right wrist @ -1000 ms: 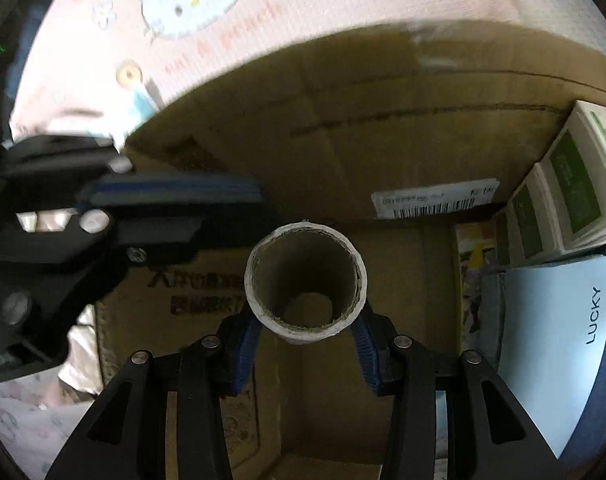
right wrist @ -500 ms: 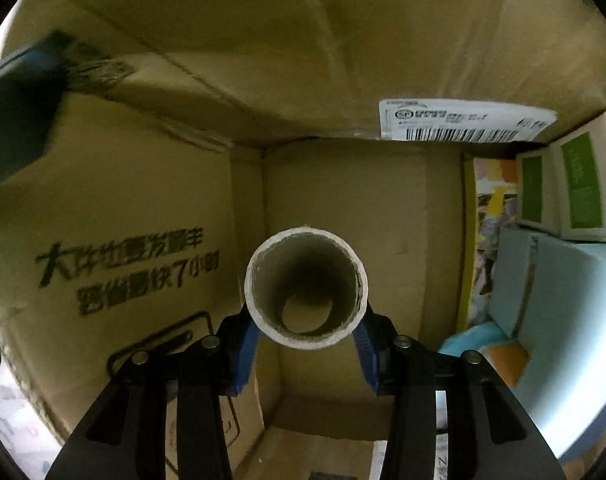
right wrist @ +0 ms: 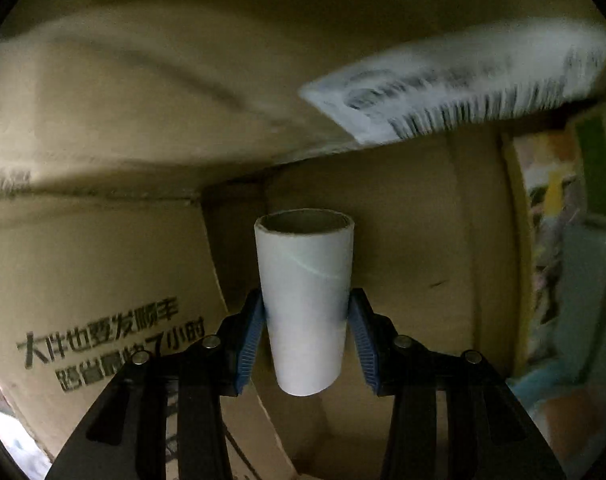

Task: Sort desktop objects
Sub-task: 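Lower the tube into the box and open the right gripper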

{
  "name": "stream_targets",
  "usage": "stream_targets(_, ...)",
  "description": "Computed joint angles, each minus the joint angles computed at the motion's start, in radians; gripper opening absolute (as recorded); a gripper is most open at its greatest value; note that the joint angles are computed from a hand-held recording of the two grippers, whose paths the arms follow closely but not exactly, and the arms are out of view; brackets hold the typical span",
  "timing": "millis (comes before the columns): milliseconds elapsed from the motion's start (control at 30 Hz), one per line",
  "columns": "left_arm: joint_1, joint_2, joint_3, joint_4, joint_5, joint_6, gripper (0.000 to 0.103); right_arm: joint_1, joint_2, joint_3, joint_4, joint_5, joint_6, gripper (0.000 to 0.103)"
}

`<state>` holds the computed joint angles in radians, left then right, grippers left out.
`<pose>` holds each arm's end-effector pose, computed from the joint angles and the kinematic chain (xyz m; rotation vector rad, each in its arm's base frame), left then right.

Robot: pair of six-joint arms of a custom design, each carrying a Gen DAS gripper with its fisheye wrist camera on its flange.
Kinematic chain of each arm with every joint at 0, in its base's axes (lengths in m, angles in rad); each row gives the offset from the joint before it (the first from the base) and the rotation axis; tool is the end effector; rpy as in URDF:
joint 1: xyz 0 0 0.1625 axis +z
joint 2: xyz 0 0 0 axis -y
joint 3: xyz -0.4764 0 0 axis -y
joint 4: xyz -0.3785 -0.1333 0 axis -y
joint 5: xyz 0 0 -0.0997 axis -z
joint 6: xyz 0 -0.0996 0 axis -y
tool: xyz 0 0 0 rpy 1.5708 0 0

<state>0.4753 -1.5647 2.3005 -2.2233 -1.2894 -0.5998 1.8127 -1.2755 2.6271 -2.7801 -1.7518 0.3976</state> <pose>-0.2597 -0.3147 0.2812 0.7242 2.7924 -0.2268 0.1853 -0.2692 0.1377 -0.2085 -2.9158 -0.1144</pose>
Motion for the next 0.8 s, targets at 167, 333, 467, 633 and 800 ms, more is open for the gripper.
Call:
stream_targets(167, -0.003, 0.017, 0.008, -0.015, -0.028, 0.007, 0.014, 0.019, -0.058, -0.011, 0.062, 0.011, -0.005, 0.04)
stream_targets(333, -0.028, 0.039, 0.013, -0.005, 0.011, 0.003, 0.014, 0.044, -0.09, -0.021, 0.129, -0.011, 0.01, 0.027)
stream_targets(467, -0.017, 0.039, 0.016, -0.017, -0.014, 0.007, 0.014, 0.109, -0.103, -0.064, 0.23, -0.049, 0.011, 0.023)
stream_targets(633, -0.019, 0.045, 0.019, -0.024, -0.013, 0.0, 0.015, 0.106, -0.156, -0.066, 0.305, -0.037, 0.033, 0.023)
stream_targets(800, -0.057, 0.04, 0.02, -0.004, 0.039, -0.006, 0.043, 0.171, -0.252, -0.094, 0.394, -0.071, 0.103, 0.023)
